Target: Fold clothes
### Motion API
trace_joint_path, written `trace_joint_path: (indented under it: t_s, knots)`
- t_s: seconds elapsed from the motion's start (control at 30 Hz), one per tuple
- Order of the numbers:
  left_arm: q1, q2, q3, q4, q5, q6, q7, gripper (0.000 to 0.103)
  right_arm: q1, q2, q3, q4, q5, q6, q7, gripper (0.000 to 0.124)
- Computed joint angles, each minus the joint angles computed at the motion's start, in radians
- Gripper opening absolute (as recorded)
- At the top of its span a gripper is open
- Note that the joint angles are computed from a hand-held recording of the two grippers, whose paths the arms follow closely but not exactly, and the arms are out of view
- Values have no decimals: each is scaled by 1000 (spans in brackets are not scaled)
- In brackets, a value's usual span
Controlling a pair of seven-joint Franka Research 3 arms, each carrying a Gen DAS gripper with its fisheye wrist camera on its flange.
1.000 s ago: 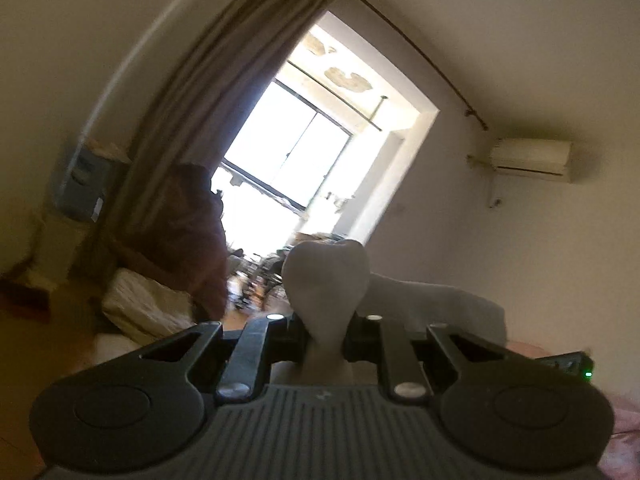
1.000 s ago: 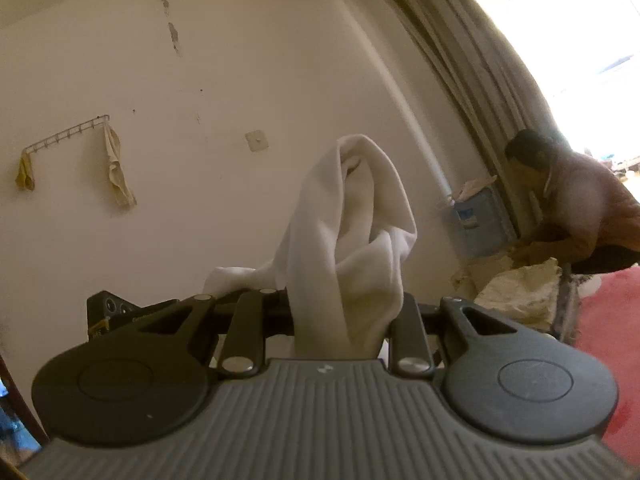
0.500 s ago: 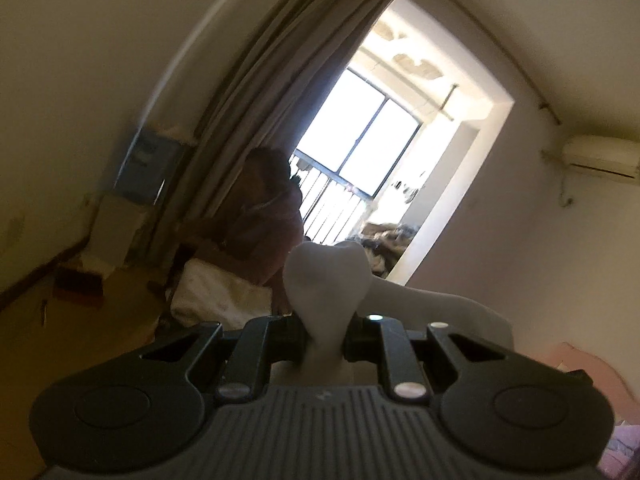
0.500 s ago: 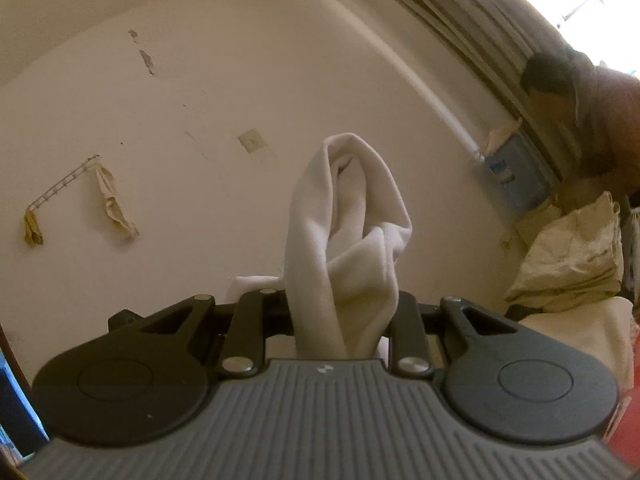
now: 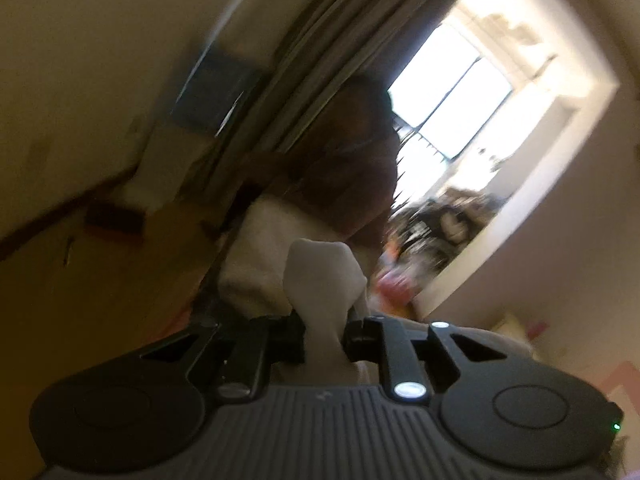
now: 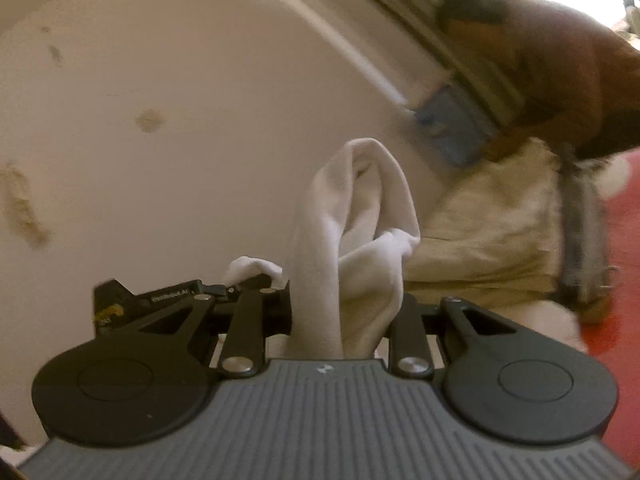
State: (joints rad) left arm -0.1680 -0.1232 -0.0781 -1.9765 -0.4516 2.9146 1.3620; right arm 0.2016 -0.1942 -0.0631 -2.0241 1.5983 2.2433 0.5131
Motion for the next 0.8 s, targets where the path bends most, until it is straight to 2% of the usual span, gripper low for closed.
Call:
trace_joint_path:
  t_s: [0.07, 0.13, 0.17, 0.23, 0.27, 0.37, 0.43, 0.5, 0.57, 0.6, 0.63, 0.73, 0.77, 0.8]
  knots:
    - [29, 65, -10, 36, 68, -54, -74, 26, -2, 76, 23, 32, -73, 84, 47, 27]
    - [59, 116, -22, 62, 136, -103, -176, 46, -12, 164, 36, 69, -192, 102, 205, 32]
    - [72, 140, -27, 75, 143, -126, -201, 47, -21, 196, 38, 76, -210, 83, 259, 32]
    - [92, 125, -42, 48, 35, -98, -170, 49, -49, 201, 39, 53, -109, 28, 226, 33]
    - [98, 114, -45, 35, -4, -87, -155, 50, -59, 197, 39, 52, -106, 2, 232, 34]
    - [105, 52, -39, -19, 38, -61, -191, 50, -76, 170, 41, 55, -152, -1, 244, 44]
    - [84, -4, -18, -61, -15, -31, -130, 50, -79, 128, 39, 29, -150, 65, 227, 55]
    - [53, -67, 9, -97, -42, -23, -77, 50, -76, 94, 34, 3, -81, 167, 188, 56]
    - [25, -139, 23, -136, -4, -62, -36, 50, -68, 45, 28, -24, -35, 230, 123, 52]
    - [13, -184, 23, -164, 33, -91, -20, 50, -62, 12, 23, -41, -25, 228, 67, 42]
    - [-5, -214, 21, -184, 66, -111, -2, 50, -53, -27, 15, -60, -41, 185, -4, 36]
    - [-36, -325, -18, -291, 196, -156, 6, 51, -14, -120, -5, -109, -161, 20, -182, 30]
    - [-47, -347, -31, -323, 230, -168, -3, 51, -2, -132, -2, -121, -222, -15, -207, 29]
    - [-53, -356, -41, -350, 259, -172, -21, 50, 13, -137, 6, -132, -294, -14, -215, 25]
